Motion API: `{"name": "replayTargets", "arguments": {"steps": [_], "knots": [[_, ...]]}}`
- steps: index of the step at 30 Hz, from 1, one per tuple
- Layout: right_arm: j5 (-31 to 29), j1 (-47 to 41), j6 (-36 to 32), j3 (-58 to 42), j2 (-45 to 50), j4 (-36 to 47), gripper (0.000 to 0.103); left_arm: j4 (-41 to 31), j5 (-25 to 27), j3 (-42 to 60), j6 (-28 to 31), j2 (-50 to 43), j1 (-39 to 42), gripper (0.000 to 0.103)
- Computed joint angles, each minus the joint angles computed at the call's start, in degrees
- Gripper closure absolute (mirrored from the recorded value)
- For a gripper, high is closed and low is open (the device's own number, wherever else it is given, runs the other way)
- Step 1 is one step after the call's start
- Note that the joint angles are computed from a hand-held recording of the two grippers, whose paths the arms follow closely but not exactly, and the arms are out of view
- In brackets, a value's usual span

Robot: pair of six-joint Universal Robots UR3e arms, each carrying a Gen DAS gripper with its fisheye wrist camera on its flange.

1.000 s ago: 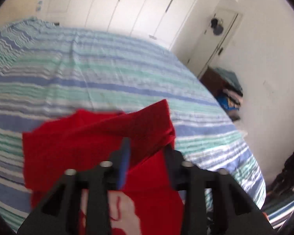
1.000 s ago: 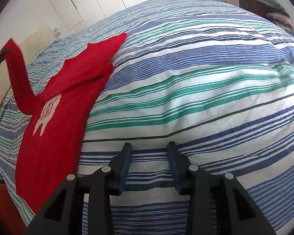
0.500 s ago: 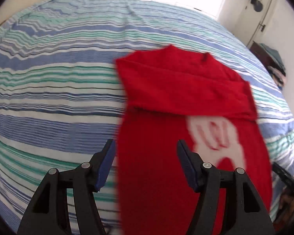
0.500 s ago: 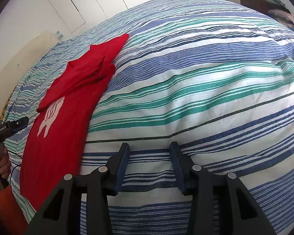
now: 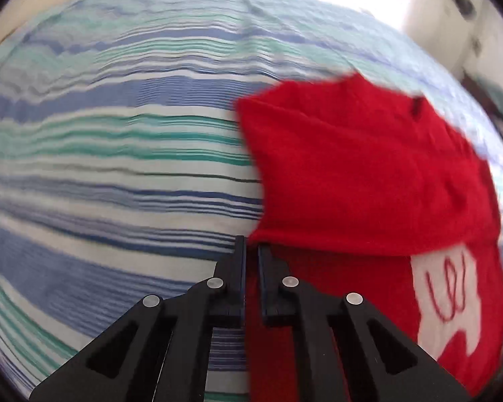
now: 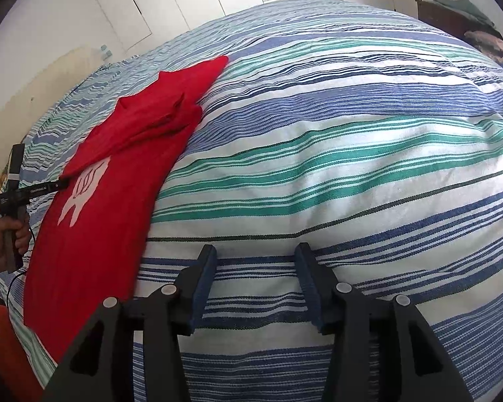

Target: Fold small clothes

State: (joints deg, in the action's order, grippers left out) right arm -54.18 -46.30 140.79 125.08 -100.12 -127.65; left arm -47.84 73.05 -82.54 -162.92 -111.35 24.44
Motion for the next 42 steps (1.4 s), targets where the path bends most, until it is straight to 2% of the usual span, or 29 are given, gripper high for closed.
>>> {"name": "replayTargets", "arguments": {"steps": [2,8,11,13,16,18,19,21,24,27,28,29,30,31,33,35,36,38,40,41,42], "knots": [[-0.12,0.26,0.28,0.23,0.09,-0.62,0.054,1.12,-1.79,-2.76,-0.89,1.33,2.00,0.100],[-0.25,0.91,0.59,0.52,1.00,-2.52,0.052,1.59,-1.77,-4.03,-2.61,0.24,2.34,0.099],[-0.20,0.93,0.54,0.38,1.28,-2.58,0.051,1.98,-0.67,-4.29,-2.36,0.35,1.74,0.096],[-0.21,0.91,0.44,0.39,1.35,-2.62,0.051,-0.19,-1.35,-3.89,-0.44,1.17,2.45,0.091],[-0.24,1.09,0.14,0.31,1.33,-2.48,0.049,-3.46,-2.90,-5.17,2.64,4.30,4.96,0.072],[-0.34,1.28,-0.02,0.33,1.18,-2.39,0.046,-4.09,-1.38,-7.17,2.94,7.32,6.24,0.044],[-0.41,1.39,-0.06,0.41,1.04,-2.38,0.046,-4.28,-0.45,-8.82,3.09,9.42,7.11,0.039],[-0.58,1.68,-0.10,0.49,0.84,-2.46,0.044,-6.15,-1.51,-13.53,4.40,15.53,10.53,0.038],[-0.91,1.98,-0.27,0.35,0.58,-2.11,0.043,-13.65,-7.41,-20.57,8.91,27.49,17.09,0.038],[-3.76,3.74,0.61,-2.56,-0.28,0.66,0.044,-25.80,-13.78,-24.93,17.02,40.57,21.96,0.038],[-4.72,4.36,1.32,-3.11,-2.39,1.47,0.044,-32.83,-16.48,-25.65,21.68,45.75,23.79,0.038],[-3.63,4.02,0.47,-3.29,-4.77,3.29,0.044,-37.77,-18.11,-25.68,24.87,48.55,24.68,0.037],[-0.56,2.98,-2.59,-3.93,-8.49,8.25,0.044,-45.97,-19.96,-25.62,30.36,52.55,25.71,0.036],[2.06,2.35,-5.91,-5.04,-11.54,13.84,0.044,-50.75,-20.27,-25.66,33.70,54.68,25.70,0.034],[6.98,2.40,-15.31,-9.96,-15.44,30.18,0.044,-54.73,-18.61,-27.09,37.23,56.99,22.91,0.034],[7.93,5.47,-24.61,-15.92,-14.60,45.72,0.044,-50.52,-13.54,-31.32,35.79,59.12,17.38,0.034],[6.17,8.08,-26.49,-16.88,-13.98,47.81,0.046,-47.05,-9.59,-33.43,33.96,59.36,14.27,0.036],[0.11,13.12,-25.84,-14.75,-13.45,44.03,0.046,-43.57,-3.33,-36.67,32.43,59.94,11.86,0.037],[-7.19,15.37,-23.36,-10.19,-12.53,37.69,0.050,-47.88,-2.93,-36.72,36.63,62.38,16.31,0.037],[-7.79,13.26,-24.08,-7.74,-13.36,37.36,0.053,-48.59,-2.29,-36.26,37.17,62.58,17.24,0.037],[-4.98,8.75,-27.56,-6.58,-15.26,41.14,0.053,-49.71,-2.02,-36.09,38.09,63.28,18.60,0.037]]}}
